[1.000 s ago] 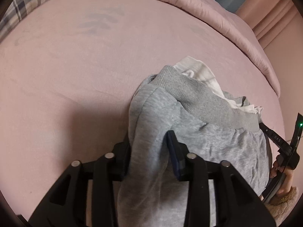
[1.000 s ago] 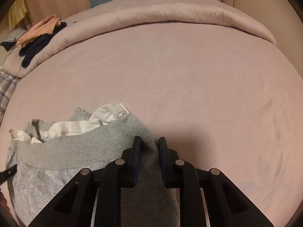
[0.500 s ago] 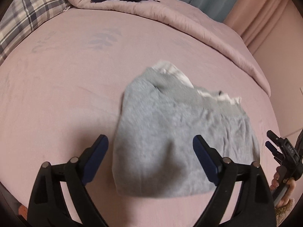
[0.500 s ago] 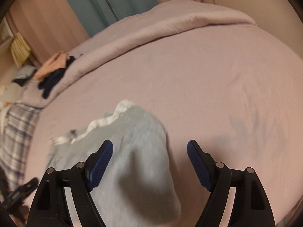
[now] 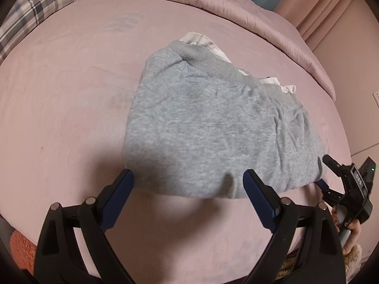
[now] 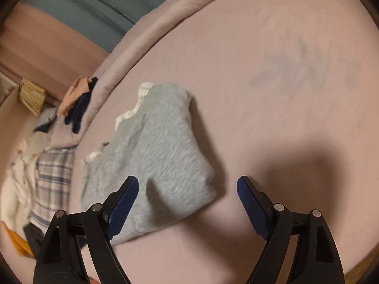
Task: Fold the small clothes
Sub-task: 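Grasp the end of the folded sweatshirt with the right gripper, then lift the sweatshirt end with the right gripper and fold it over the bundle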
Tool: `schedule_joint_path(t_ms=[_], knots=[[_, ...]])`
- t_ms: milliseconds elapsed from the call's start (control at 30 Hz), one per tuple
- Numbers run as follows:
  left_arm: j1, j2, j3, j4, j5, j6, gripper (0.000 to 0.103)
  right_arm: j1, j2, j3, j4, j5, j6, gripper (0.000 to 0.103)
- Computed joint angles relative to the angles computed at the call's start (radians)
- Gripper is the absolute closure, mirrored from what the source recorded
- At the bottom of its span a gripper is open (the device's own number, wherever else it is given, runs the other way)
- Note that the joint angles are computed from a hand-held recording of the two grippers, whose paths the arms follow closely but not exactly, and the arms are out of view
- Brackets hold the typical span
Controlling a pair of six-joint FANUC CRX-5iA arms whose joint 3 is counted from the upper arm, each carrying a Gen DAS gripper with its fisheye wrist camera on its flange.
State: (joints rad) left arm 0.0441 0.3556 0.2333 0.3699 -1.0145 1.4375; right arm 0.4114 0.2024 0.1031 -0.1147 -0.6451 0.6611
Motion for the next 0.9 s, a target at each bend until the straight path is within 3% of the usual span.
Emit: schedule_joint_path(t_ms=[167,333,400,467,533,800,900], knots=[[0.013,-0.020,-0.030,0.012,0.004,0.001,0.009,-0.014,0.037,0.042,-0.118,0.043,0.059,0.018],[0.022,-0.034,-0.049,0.024,0.013,-0.003,0.009,0.012,0.079,0.070,-0.040,0.065,0.006,0.019],[0.028,-0.039,-0.058,0.034,0.017,-0.005,0.009,0.015,0.080,0.064,-0.020,0.073,-0.009,0.031],[0.034,-0.044,-0.064,0.042,0.017,-0.008,0.009,0.016,0.093,0.075,0.002,0.056,-0.038,0.057],[0.037,-0.049,-0.067,0.044,0.018,-0.011,0.009,0.004,0.086,0.070,-0.035,0.067,-0.023,0.064],[0.051,-0.044,-0.077,0.105,-0.002,-0.052,0.009,0.015,0.013,-0.002,0.011,0.120,-0.051,0.073],[0.052,-0.042,-0.068,0.096,-0.011,-0.061,0.009,0.036,-0.016,-0.054,0.179,0.129,-0.170,0.074]])
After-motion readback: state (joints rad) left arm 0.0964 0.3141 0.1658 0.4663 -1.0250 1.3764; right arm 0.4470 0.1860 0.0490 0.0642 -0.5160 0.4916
